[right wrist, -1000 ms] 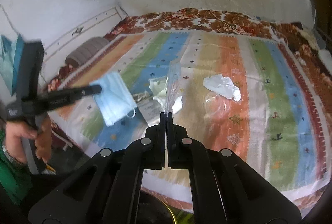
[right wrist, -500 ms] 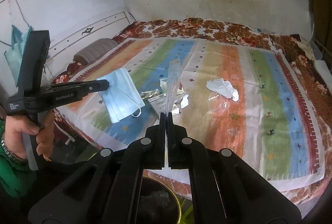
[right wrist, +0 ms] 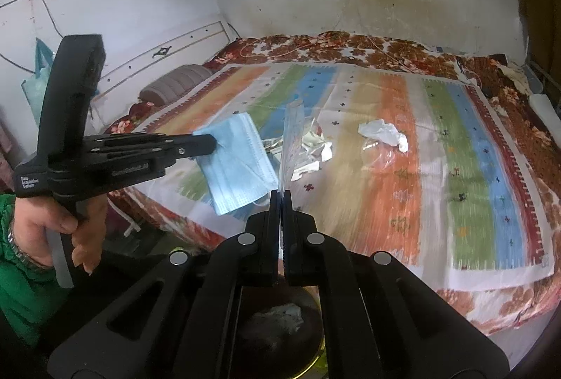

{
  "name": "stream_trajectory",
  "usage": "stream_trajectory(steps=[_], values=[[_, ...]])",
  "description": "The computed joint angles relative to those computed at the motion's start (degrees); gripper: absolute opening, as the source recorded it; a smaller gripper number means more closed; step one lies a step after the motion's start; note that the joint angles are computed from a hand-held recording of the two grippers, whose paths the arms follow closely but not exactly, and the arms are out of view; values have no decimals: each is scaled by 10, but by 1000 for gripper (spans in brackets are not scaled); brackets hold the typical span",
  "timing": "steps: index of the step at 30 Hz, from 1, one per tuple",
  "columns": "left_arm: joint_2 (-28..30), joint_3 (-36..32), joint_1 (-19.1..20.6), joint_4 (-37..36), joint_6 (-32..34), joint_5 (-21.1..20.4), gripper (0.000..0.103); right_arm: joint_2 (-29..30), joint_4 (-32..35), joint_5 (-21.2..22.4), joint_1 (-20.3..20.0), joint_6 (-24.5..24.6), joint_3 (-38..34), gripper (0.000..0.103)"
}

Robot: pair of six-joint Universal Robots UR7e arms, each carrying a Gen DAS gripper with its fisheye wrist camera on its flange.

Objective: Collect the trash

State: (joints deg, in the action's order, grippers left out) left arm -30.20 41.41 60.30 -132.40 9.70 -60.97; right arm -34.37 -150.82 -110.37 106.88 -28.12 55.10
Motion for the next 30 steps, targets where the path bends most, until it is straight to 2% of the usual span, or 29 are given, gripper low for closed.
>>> stream_trajectory(steps=[9, 22, 26, 30], values=[[-47, 86, -4, 13, -47, -15, 5, -49, -51, 5, 2, 12, 110, 1], [-122, 241, -14, -30, -90, 13, 5, -100, -73, 6, 0, 47, 229, 1], [-132, 263, -6, 0, -140, 9, 6, -112, -70, -8, -2, 67, 262, 1], [-142, 285, -7, 6, -151, 14, 6, -118, -71, -25, 1, 71, 285, 1]])
